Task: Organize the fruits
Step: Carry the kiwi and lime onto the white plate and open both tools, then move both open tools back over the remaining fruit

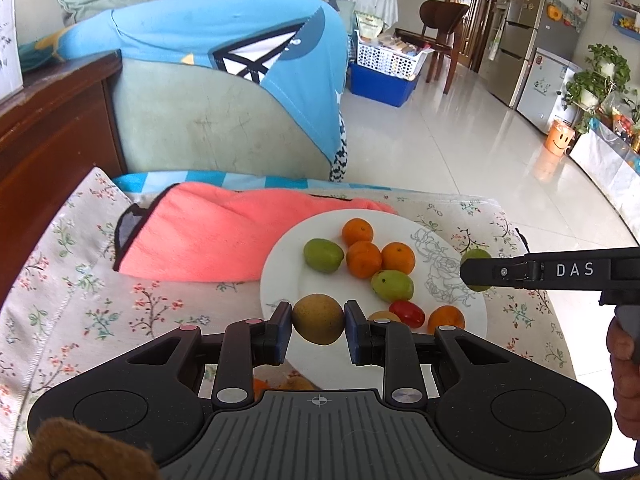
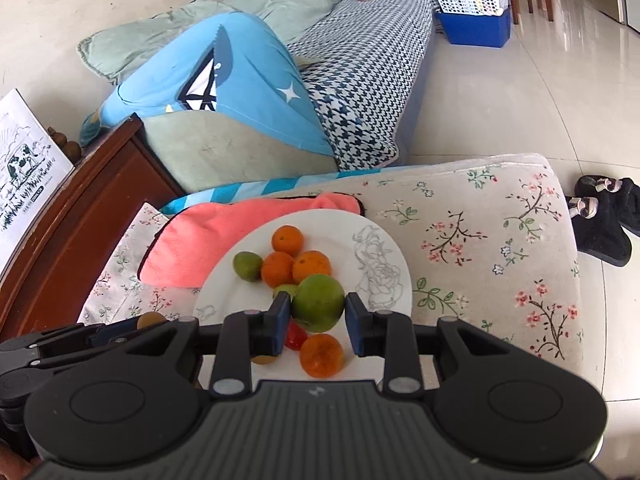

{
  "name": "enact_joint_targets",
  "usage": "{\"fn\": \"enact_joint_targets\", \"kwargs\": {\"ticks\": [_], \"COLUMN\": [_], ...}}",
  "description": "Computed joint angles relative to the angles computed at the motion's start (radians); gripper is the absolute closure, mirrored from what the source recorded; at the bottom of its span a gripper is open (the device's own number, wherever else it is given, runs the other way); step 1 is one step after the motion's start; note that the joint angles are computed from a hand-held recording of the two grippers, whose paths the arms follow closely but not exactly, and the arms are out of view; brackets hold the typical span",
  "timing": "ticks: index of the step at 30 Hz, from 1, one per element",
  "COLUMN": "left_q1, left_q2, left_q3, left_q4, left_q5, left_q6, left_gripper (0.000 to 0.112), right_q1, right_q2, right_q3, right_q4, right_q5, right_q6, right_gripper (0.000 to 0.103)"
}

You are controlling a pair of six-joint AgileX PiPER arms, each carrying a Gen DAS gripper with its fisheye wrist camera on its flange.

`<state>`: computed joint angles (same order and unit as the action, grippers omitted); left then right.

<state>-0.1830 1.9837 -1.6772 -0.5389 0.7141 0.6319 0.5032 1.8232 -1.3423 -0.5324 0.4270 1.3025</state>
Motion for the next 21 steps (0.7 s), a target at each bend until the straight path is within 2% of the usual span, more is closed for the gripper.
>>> {"fn": "enact_joint_targets", "kwargs": {"ticks": [9, 15, 19, 21], "left_q1": [-0.022, -0.02, -0.017, -0.011], "left_q2": [0.051, 0.053, 0.03, 0.024], "left_q3": [-0.051, -0.07, -0.058, -0.063], "left_q4": [0.031, 0.021, 0.042, 0.052], "left_q5": [0.013, 0.021, -0.007, -0.004], "left_q6": [-0.073, -0.119, -0.147, -0.161], "left_gripper": [0.087, 0.077, 0.064, 0.063], "right_q1": [-0.017, -0.026, -0.021, -0.017], "right_q2": [0.04, 0.028, 0.019, 0.016], "right_q3": [-0.018, 0.001, -0.002, -0.005], "right_q4": [0.065, 0.046, 0.026, 0.02], "right_q5": [-0.005, -0.037, -0.033, -0.03], "right_q6": [-0.041, 0.018, 0.031, 0.032], "right_gripper": [0.073, 0.071, 0.071, 0.071]}}
